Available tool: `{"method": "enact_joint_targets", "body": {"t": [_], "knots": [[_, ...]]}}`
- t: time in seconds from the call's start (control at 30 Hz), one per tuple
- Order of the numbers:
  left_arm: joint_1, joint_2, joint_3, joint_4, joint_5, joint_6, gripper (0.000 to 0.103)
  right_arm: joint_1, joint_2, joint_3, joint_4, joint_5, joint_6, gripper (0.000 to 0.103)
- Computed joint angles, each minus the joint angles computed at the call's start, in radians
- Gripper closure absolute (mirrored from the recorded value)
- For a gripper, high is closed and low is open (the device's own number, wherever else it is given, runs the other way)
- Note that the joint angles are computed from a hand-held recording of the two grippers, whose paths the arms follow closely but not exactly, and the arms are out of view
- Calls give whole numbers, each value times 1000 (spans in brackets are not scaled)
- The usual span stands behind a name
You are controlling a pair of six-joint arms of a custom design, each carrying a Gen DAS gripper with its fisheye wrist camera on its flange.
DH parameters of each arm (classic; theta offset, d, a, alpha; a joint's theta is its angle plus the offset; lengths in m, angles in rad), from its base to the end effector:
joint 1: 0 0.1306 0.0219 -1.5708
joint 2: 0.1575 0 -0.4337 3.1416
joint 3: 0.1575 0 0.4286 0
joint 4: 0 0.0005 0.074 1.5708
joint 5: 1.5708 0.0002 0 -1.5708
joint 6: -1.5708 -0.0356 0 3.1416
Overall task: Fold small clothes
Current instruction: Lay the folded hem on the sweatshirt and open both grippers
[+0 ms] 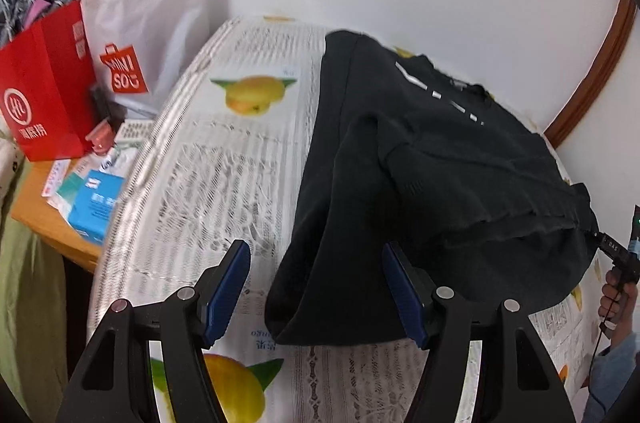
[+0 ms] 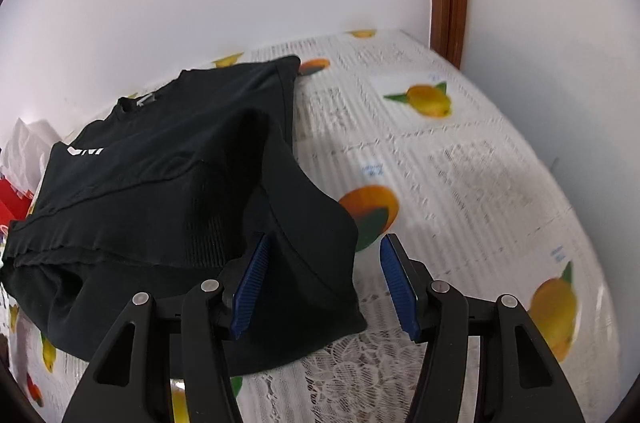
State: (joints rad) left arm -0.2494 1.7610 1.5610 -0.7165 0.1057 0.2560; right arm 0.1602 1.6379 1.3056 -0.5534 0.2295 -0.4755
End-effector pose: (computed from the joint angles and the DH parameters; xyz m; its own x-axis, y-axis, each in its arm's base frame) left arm 0.6348 -0.1661 0.3663 -0.8218 -0.0505 -0.5676 0.1030 0.9665 -0.2351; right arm 0.5860 0.0860 0.3293 -0.6857 0.3408 -0.6432 0.3382 0.9316 0.1330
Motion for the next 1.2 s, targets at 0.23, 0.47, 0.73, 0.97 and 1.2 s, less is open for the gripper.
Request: {"method": "enact_joint_targets", "body": {"t": [0.23, 0.47, 0.73, 0.97, 1.2], "knots": [[-1, 51, 39, -15, 70, 32, 65, 0, 43, 34, 17, -31, -6, 60], [-23, 35, 31, -23, 34, -10, 90, 24, 28, 28, 1, -20, 25, 90], [-25, -57, -85, -11, 62, 5, 90, 40, -65, -79, 3, -22, -8, 90], [-58, -155, -205, 9, 29, 15, 90, 73, -165, -193, 3, 29, -13, 90], [-102, -228, -288, 20, -2, 36, 89, 89, -258, -291, 3, 80, 1, 90]]}}
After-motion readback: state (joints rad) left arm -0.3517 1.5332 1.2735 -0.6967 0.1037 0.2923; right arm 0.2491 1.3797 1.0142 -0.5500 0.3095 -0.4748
